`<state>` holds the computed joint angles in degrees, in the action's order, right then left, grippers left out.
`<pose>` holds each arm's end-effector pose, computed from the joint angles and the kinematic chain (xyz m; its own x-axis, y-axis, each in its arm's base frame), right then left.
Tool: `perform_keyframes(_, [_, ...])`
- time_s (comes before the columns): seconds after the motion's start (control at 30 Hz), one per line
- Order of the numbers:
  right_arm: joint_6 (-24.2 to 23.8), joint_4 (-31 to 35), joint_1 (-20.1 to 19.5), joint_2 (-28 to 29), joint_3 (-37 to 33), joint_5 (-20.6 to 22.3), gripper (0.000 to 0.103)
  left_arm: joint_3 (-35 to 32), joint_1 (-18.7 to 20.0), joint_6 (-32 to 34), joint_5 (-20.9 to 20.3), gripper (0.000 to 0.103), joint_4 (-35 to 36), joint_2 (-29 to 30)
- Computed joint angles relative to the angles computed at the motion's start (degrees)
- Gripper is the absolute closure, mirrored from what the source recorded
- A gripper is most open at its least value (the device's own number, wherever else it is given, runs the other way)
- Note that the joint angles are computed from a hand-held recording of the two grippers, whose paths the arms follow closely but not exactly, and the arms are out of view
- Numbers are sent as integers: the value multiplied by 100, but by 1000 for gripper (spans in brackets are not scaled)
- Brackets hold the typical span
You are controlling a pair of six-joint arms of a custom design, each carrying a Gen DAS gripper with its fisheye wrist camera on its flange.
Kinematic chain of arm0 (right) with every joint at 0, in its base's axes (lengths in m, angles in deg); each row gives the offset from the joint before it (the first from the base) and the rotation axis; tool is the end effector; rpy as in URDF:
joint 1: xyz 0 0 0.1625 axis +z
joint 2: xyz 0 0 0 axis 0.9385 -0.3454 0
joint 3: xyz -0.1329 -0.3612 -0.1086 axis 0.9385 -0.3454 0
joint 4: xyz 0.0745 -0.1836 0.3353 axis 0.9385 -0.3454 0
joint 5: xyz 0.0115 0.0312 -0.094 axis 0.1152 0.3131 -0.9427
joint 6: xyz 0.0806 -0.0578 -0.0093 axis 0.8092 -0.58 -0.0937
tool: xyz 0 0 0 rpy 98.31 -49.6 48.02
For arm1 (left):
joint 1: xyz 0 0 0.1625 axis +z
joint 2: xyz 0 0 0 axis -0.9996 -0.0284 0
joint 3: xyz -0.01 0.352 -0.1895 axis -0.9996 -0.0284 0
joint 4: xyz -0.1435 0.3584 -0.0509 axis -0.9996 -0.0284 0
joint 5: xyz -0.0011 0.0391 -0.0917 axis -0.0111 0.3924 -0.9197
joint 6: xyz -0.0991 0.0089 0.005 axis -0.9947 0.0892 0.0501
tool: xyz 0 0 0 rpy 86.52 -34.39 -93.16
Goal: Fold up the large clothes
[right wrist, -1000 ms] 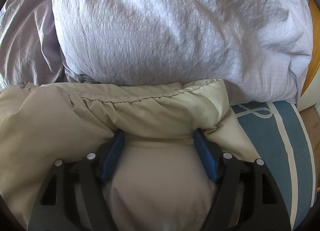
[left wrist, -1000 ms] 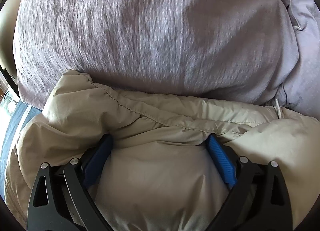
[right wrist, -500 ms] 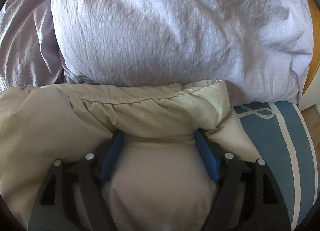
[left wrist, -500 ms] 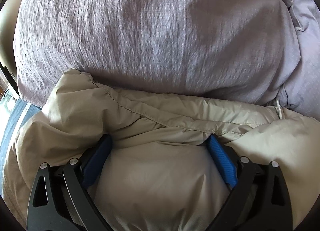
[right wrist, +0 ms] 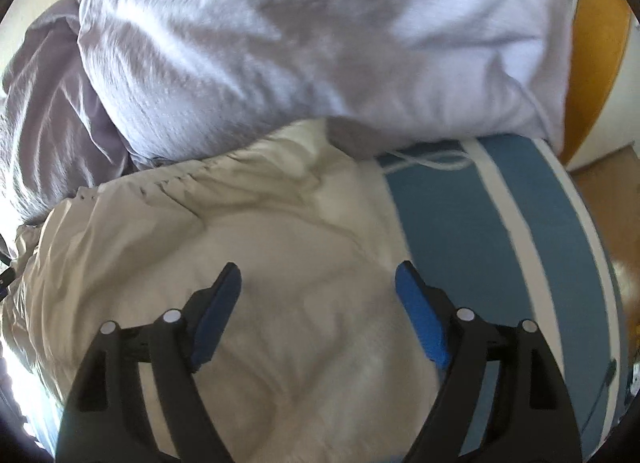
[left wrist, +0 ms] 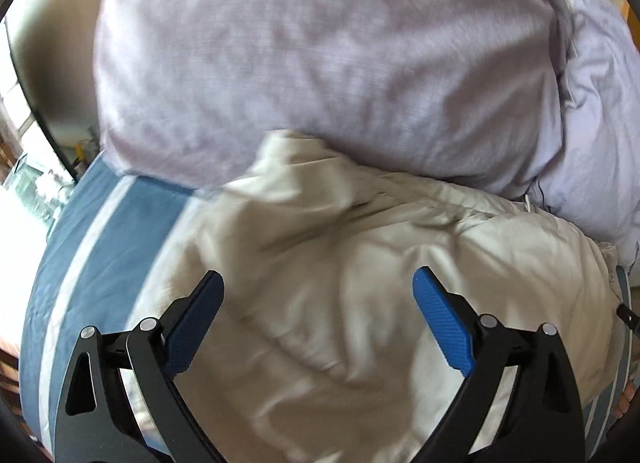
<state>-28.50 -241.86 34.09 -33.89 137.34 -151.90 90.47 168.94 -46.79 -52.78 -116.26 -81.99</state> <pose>0.2507 -0.7549 0.0536 -0.7712 0.2064 0.6023 -0.1746 0.8412 -0.5118 0.0841 -0.7331 0.3926 -0.7421 -0.1935 -0.6417 0.2649 0.7948 -0.5460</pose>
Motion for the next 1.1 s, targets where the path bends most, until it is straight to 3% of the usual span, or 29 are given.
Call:
perform_keyframes(0.13, [610,28,-83,-543,864,137,18,213,164,-242,21,6,138,-347])
perform_keyframes(0.33, [1402,4,-272,-1086,1801,761,18,470,398,-1221,-235,7,1060,-806])
perform_keyframes(0.47, [1680,-17,-384,-1194,2085,1183,18,538,670,-1809,-831,6,1413,-949])
perform_keyframes(0.67, [1980,-256,-486,-1252,2385,1678,18,568,909,-2354,-1441,7,1352,-971])
perform_keyframes(0.77, [1987,-432,-466,-1217,2451,1694,24,721,945,-2526,-1644,15,1196,-1045])
perform_keyframes(0.8, [1991,-512,-467,-1214,2485,1751,28,746,954,-2565,-1701,20,1142,-1049])
perform_keyframes(0.83, [2004,-598,-479,-1229,2538,1850,39,737,947,-2613,-1760,23,1107,-1035])
perform_keyframes(0.87, [2044,-715,-498,-1232,2581,2013,43,788,961,-2646,-1858,30,1017,-1055])
perform_keyframes(1.0, [2070,-1018,-408,-1169,2640,1923,60,979,888,-2737,-1972,59,651,-1110])
perform_keyframes(1.1, [2091,-1286,-320,-1147,2719,1870,73,1096,830,-2730,-1975,70,451,-1167])
